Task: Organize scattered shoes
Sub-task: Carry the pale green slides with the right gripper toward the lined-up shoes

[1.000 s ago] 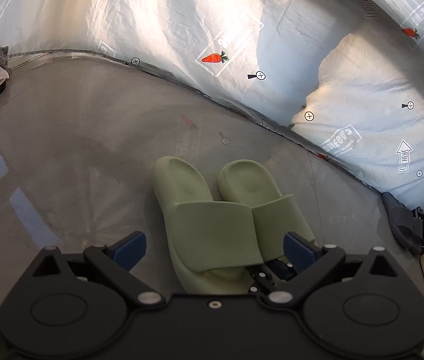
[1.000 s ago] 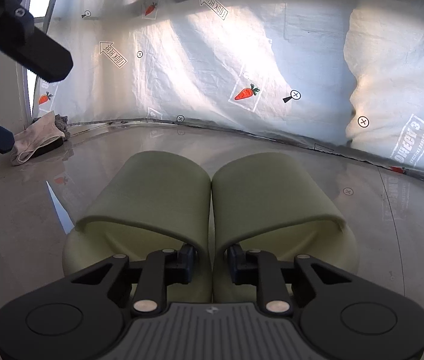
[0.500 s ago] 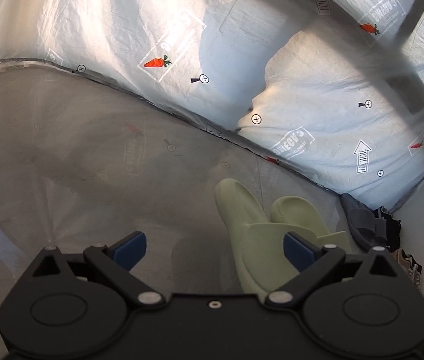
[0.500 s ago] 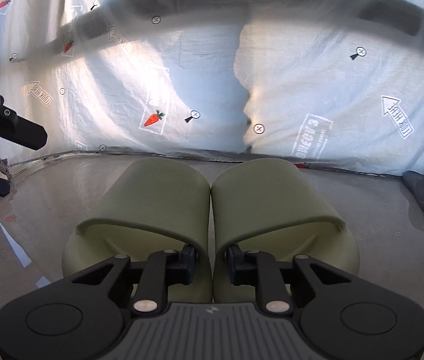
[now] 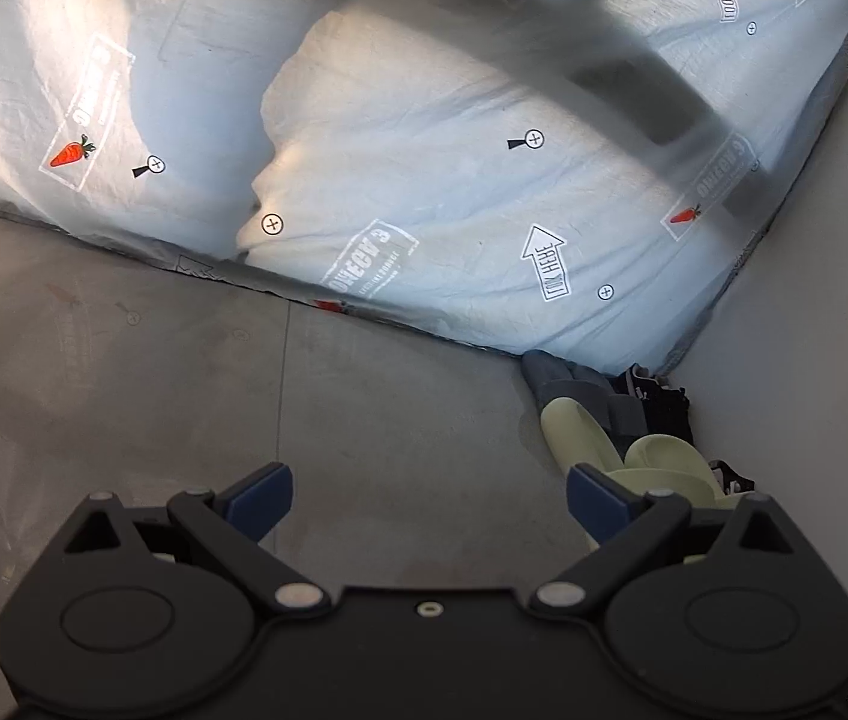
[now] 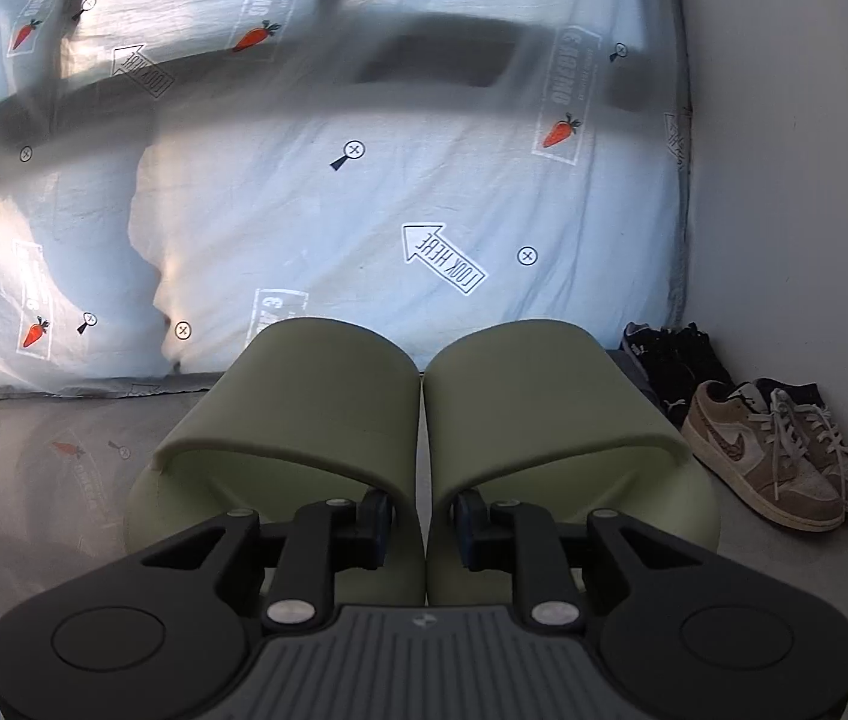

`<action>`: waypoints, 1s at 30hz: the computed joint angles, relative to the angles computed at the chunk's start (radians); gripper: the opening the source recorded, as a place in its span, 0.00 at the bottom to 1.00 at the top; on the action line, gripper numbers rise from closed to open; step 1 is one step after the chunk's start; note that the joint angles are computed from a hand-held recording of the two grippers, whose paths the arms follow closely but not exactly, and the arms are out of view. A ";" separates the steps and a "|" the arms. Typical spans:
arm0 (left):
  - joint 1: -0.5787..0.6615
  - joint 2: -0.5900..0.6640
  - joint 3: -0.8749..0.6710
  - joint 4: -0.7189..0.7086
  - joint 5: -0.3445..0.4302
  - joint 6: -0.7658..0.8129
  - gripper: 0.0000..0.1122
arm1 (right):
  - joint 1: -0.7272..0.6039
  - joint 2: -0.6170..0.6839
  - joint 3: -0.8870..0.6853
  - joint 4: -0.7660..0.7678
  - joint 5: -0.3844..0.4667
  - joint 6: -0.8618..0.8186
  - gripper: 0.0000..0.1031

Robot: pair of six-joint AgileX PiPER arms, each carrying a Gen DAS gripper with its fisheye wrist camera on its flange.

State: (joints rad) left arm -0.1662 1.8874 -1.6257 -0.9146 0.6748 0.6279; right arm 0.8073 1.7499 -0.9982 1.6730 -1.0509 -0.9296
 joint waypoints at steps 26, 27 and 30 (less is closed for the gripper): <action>-0.524 0.212 -0.361 0.917 -0.003 -1.034 0.88 | -0.873 -0.003 0.474 -1.347 0.454 0.996 0.28; -0.530 0.222 -0.381 0.926 0.009 -1.039 0.88 | -0.894 0.010 0.464 -1.388 0.455 1.019 0.28; -0.546 0.249 -0.434 0.949 0.041 -1.054 0.88 | -0.942 0.045 0.427 -1.451 0.466 1.047 0.29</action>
